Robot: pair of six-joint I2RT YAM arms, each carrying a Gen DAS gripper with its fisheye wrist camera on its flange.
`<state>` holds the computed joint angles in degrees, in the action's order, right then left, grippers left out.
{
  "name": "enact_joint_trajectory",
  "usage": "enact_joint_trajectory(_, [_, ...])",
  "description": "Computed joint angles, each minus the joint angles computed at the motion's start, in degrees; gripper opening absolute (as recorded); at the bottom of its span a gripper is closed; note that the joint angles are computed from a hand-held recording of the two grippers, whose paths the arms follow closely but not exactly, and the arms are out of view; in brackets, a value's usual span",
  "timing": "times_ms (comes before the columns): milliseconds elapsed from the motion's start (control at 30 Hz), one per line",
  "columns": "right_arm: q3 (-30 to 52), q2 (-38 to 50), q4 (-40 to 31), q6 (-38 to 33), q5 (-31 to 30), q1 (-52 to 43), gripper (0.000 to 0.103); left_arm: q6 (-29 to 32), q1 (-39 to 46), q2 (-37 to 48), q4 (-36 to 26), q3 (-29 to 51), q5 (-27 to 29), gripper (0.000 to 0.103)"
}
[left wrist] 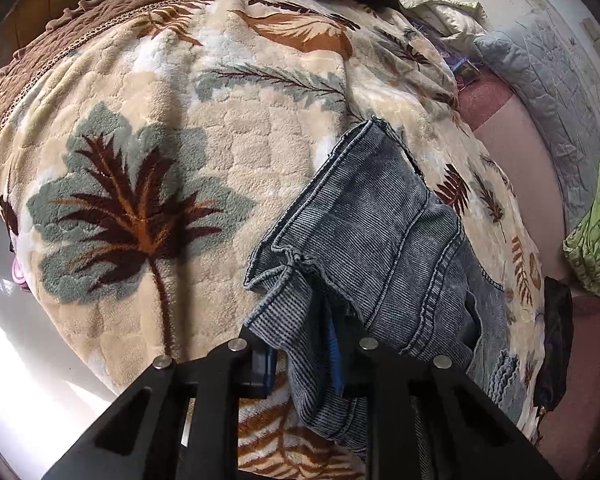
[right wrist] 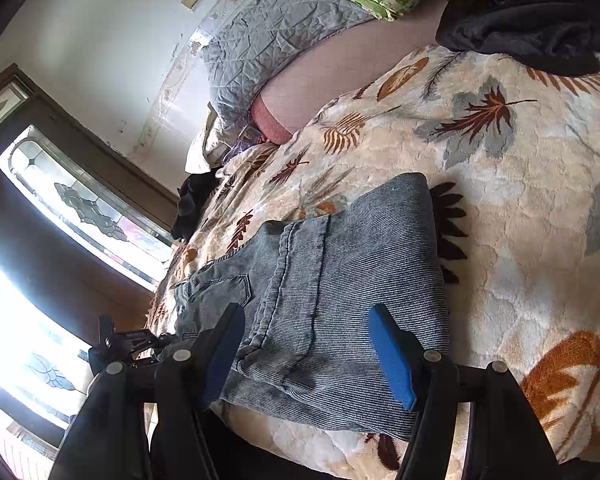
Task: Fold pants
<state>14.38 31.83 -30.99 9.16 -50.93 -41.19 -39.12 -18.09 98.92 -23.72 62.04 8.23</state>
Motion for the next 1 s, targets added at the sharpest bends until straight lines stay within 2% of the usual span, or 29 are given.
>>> enact_joint_trajectory(167, [0.01,-0.02,0.27,-0.04,0.57,0.65,0.068,0.49,-0.50,-2.02,1.41,-1.75,-1.41,0.013])
enact_joint_trajectory(333, [0.06,1.29,0.29,-0.85,-0.43,-1.19,0.068,1.89,-4.91,-6.80,-0.76,0.04,-7.66,0.010])
enact_joint_trajectory(433, [0.16,1.45,-0.13,-1.58,-1.34,-2.99,0.068,3.25,-8.86,-8.93,-3.15,3.48,-10.37,0.009])
enact_joint_trajectory(667, [1.00,3.98,-1.43,-4.23,-4.04,-8.76,0.068,8.33,-24.12,-9.01,-9.25,14.28,-20.77,0.009])
enact_joint_trajectory(833, [3.07,10.17,-4.69,-11.39,-10.37,-19.87,0.068,11.01,-36.15,-3.90,-11.77,22.98,-23.65,0.009])
enact_joint_trajectory(1000, [7.79,22.62,-11.58,-25.22,-15.90,-32.96,0.068,12.42,-47.16,7.99,-14.63,34.75,-22.93,0.009])
